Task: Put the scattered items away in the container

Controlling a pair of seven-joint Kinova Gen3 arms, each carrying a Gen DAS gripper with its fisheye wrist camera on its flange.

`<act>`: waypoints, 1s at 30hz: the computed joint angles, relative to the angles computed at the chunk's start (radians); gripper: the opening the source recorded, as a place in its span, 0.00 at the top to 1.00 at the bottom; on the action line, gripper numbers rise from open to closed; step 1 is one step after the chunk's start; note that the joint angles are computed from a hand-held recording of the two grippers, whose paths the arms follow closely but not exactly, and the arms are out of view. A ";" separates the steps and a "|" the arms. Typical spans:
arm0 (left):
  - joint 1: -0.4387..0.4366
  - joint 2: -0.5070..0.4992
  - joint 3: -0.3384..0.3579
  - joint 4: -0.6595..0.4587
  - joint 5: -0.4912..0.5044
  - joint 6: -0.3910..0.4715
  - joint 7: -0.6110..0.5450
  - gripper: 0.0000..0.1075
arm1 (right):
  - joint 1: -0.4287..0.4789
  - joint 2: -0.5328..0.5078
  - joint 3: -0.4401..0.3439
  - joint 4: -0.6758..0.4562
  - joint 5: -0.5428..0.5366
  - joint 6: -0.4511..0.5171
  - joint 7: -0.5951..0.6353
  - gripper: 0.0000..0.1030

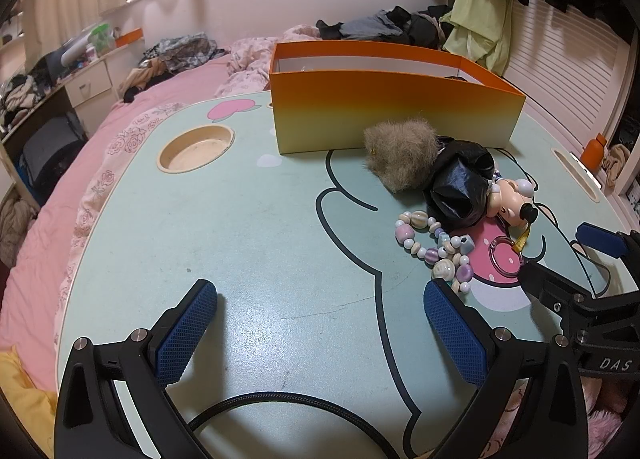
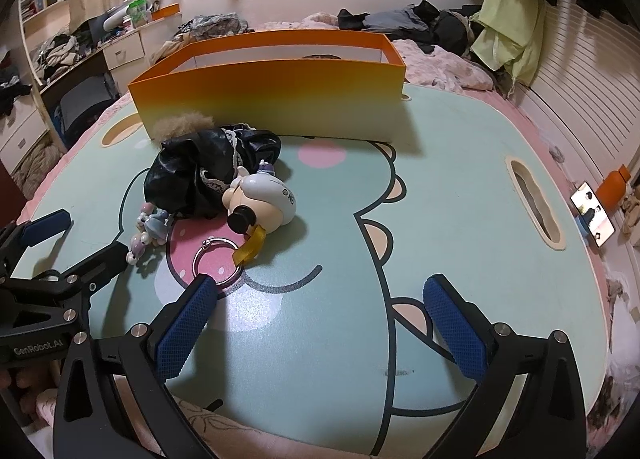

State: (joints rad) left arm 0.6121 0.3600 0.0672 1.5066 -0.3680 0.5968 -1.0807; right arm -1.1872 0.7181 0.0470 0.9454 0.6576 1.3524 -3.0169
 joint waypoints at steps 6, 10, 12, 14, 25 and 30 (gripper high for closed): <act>-0.001 -0.001 0.000 0.001 0.000 -0.001 -0.001 0.04 | -0.034 -0.026 0.017 0.064 0.051 -0.048 -0.079 0.19; -0.002 -0.001 0.000 0.003 0.000 -0.002 -0.002 0.04 | -0.055 -0.057 0.020 0.125 0.131 -0.104 -0.139 0.28; -0.001 -0.002 -0.001 0.003 0.000 -0.002 -0.001 0.04 | -0.046 -0.056 0.009 0.116 0.156 -0.124 -0.114 0.32; -0.001 -0.002 -0.001 0.004 -0.001 -0.003 0.000 0.04 | -0.029 -0.031 0.000 0.062 0.152 -0.107 -0.053 0.37; -0.001 -0.004 -0.001 0.008 -0.001 -0.005 0.000 0.04 | 0.054 0.080 0.023 -0.171 -0.013 -0.027 0.177 0.49; -0.001 -0.004 -0.001 0.009 -0.002 -0.007 0.001 0.04 | 0.055 0.095 0.038 -0.196 -0.047 -0.029 0.232 0.49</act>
State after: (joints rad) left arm 0.6110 0.3556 0.0664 1.5158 -0.3705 0.5901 -1.0794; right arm -1.1321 0.8127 0.0847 0.7490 0.6106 1.3237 -2.7849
